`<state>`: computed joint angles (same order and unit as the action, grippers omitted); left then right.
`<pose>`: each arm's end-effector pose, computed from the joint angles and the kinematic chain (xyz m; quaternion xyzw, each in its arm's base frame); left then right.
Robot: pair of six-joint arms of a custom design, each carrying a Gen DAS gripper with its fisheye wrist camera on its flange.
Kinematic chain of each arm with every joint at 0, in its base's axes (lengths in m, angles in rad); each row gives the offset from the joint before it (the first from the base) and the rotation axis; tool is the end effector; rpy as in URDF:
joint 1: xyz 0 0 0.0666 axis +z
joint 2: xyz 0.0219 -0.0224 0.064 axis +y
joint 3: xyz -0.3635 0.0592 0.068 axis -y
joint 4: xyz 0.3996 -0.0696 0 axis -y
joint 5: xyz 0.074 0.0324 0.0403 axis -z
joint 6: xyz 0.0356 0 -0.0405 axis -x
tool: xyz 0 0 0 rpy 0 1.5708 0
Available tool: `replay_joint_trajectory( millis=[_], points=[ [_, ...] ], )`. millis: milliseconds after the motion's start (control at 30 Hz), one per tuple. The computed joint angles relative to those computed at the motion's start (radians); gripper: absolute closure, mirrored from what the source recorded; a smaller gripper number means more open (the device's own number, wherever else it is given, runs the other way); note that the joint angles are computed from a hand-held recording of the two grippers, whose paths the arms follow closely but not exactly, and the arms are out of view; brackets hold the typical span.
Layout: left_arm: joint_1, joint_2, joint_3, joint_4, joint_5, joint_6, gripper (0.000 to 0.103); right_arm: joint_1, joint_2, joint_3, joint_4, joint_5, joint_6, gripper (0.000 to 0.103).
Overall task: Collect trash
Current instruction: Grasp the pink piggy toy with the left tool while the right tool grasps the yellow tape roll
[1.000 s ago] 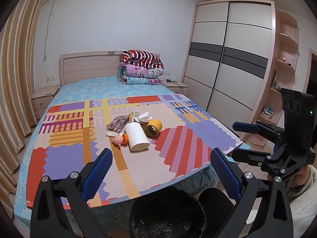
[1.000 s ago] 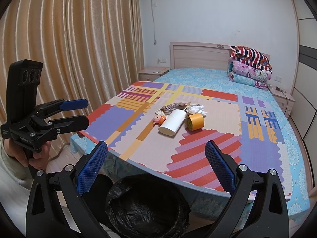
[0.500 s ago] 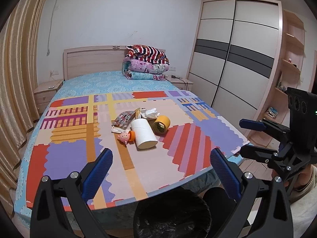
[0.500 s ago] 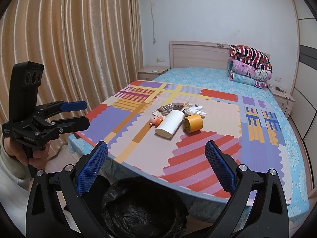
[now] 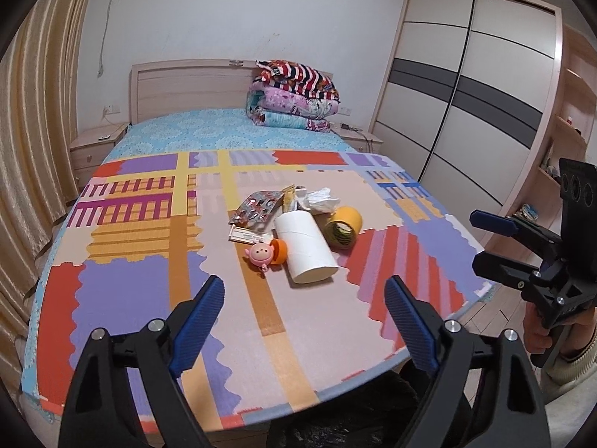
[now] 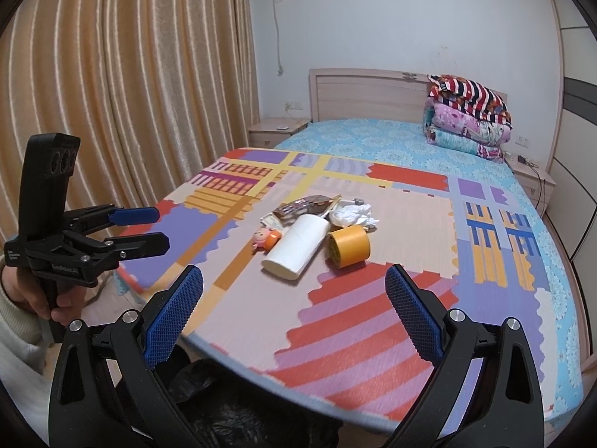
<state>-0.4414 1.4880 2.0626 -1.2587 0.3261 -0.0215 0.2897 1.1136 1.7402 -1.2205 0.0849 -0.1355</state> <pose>0.4275 -0.2150 0.6474 0.2722 0.8516 -0.2316 0.3834 0.3237 0.0929 0.6597 -0.0481 0.8812 0.0623 0.4662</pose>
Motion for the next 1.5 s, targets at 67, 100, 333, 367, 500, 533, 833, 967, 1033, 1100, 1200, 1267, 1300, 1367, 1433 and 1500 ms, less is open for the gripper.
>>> replay_joint_trajectory(
  millis=[67,100,333,367,500,533,833,967,1033,1100,1200,1267,1300,1367,1433,1500],
  points=[
    [0.002,0.027,0.022,-0.01,0.002,0.002,0.024,-0.022,0.021,0.005,0.009,-0.007,0.001,0.004],
    [0.004,0.045,0.034,-0.014,0.0,0.003,0.026,-0.035,0.031,0.007,0.013,-0.015,0.001,0.004],
    [0.014,0.177,0.138,-0.052,-0.021,0.014,0.041,-0.099,0.102,0.024,0.034,-0.056,-0.001,0.017],
    [0.016,0.201,0.159,-0.062,-0.026,0.019,0.043,-0.107,0.116,0.03,0.033,-0.061,-0.005,0.02],
    [0.022,0.276,0.234,-0.092,-0.025,0.03,0.047,-0.129,0.155,0.04,0.039,-0.07,-0.01,0.024],
    [0.022,0.289,0.248,-0.097,-0.025,0.032,0.047,-0.133,0.165,0.044,0.039,-0.072,-0.013,0.026],
    [0.022,0.386,0.35,-0.163,0.006,0.038,0.059,-0.158,0.232,0.054,0.032,-0.102,-0.011,0.03],
    [0.02,0.411,0.379,-0.184,0.023,0.039,0.067,-0.164,0.246,0.051,0.033,-0.119,-0.014,0.037],
    [0.021,0.417,0.384,-0.19,0.038,0.046,0.07,-0.167,0.251,0.049,0.035,-0.127,-0.017,0.04],
    [0.025,0.422,0.388,-0.188,0.051,0.064,0.071,-0.169,0.257,0.049,0.036,-0.13,-0.02,0.044],
    [0.027,0.422,0.388,-0.186,0.057,0.072,0.072,-0.174,0.259,0.044,0.044,-0.152,-0.023,0.049],
    [0.025,0.412,0.375,-0.177,0.05,0.071,0.072,-0.169,0.259,0.045,0.045,-0.147,-0.02,0.055],
    [0.026,0.407,0.369,-0.171,0.051,0.074,0.072,-0.165,0.259,0.046,0.044,-0.137,-0.018,0.055],
    [0.029,0.396,0.358,-0.161,0.05,0.072,0.072,-0.163,0.257,0.047,0.043,-0.137,-0.017,0.056],
    [0.033,0.384,0.349,-0.154,0.046,0.07,0.072,-0.163,0.253,0.046,0.044,-0.142,-0.017,0.056],
    [0.035,0.372,0.341,-0.147,0.043,0.069,0.072,-0.158,0.246,0.047,0.043,-0.137,-0.018,0.057]
  ],
)
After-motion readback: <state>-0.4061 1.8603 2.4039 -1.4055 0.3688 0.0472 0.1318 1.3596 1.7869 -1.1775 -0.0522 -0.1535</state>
